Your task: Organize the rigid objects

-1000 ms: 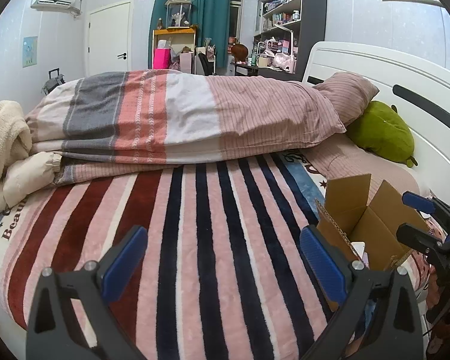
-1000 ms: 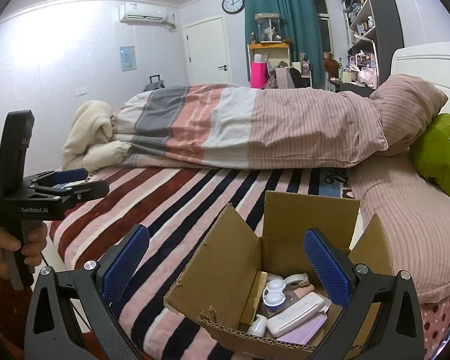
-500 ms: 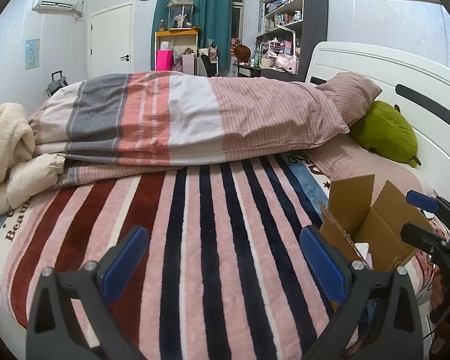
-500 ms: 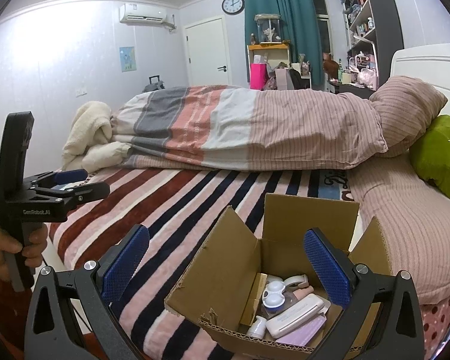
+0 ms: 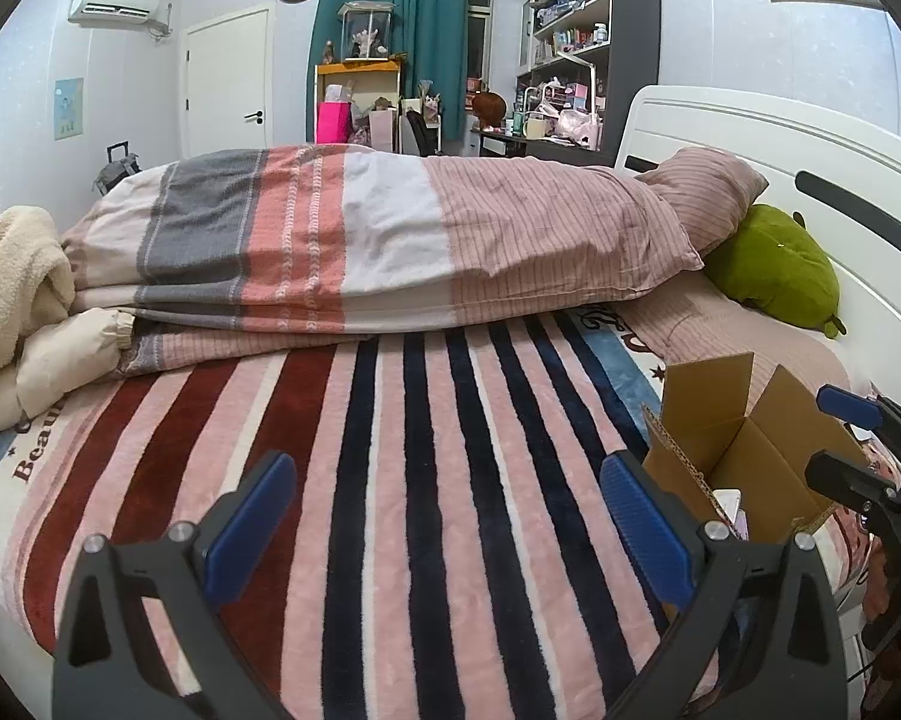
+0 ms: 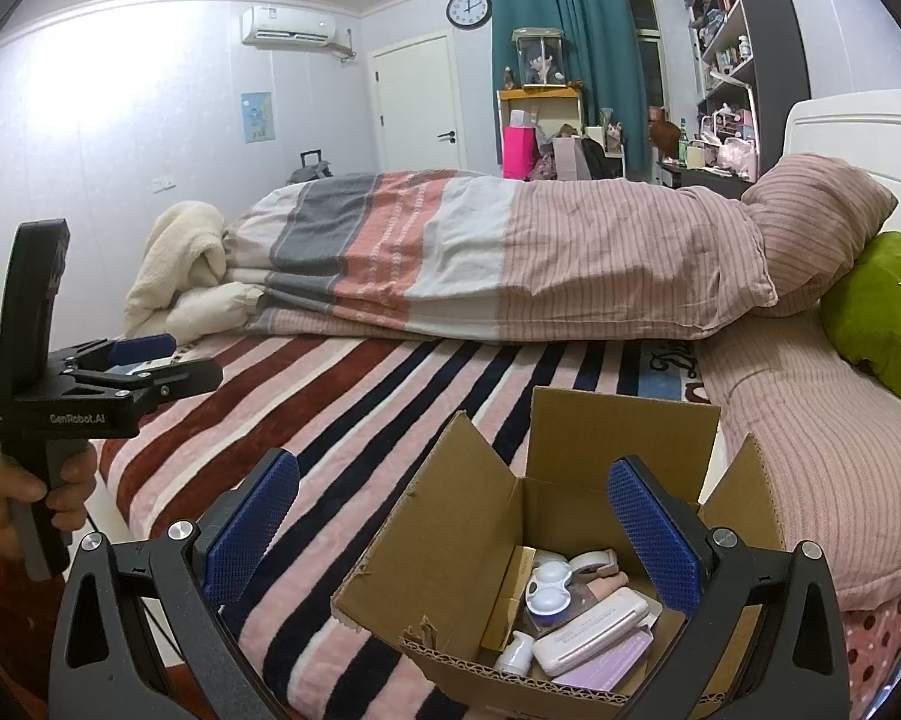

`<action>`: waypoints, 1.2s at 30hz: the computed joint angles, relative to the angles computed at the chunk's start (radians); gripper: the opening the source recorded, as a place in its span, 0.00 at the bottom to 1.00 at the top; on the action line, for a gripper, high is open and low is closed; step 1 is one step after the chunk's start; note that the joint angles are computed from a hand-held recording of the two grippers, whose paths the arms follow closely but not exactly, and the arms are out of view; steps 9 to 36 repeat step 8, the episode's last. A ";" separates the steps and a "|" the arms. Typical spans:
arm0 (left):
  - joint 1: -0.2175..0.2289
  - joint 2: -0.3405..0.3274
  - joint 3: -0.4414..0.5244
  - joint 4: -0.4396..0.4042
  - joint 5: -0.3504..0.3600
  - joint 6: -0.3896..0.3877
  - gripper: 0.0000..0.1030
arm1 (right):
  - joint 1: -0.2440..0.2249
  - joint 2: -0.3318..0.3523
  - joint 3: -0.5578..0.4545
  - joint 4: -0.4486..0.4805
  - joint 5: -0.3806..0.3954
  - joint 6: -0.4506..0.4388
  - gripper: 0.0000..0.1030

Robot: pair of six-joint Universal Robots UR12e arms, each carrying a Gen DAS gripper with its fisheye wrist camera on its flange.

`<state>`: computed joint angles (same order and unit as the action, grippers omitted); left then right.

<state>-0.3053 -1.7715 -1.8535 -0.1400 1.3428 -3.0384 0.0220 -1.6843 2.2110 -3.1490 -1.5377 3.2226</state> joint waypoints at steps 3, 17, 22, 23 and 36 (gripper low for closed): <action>-0.004 0.001 0.000 0.003 0.006 -0.005 0.98 | -0.003 0.000 0.000 0.000 0.005 0.000 1.00; -0.005 0.002 -0.001 0.004 0.008 -0.007 0.98 | -0.006 -0.001 0.001 0.000 0.011 -0.005 1.00; -0.005 0.002 -0.001 0.004 0.008 -0.007 0.98 | -0.006 -0.001 0.001 0.000 0.011 -0.005 1.00; -0.005 0.002 -0.001 0.004 0.008 -0.007 0.98 | -0.006 -0.001 0.001 0.000 0.011 -0.005 1.00; -0.005 0.002 -0.001 0.004 0.008 -0.007 0.98 | -0.006 -0.001 0.001 0.000 0.011 -0.005 1.00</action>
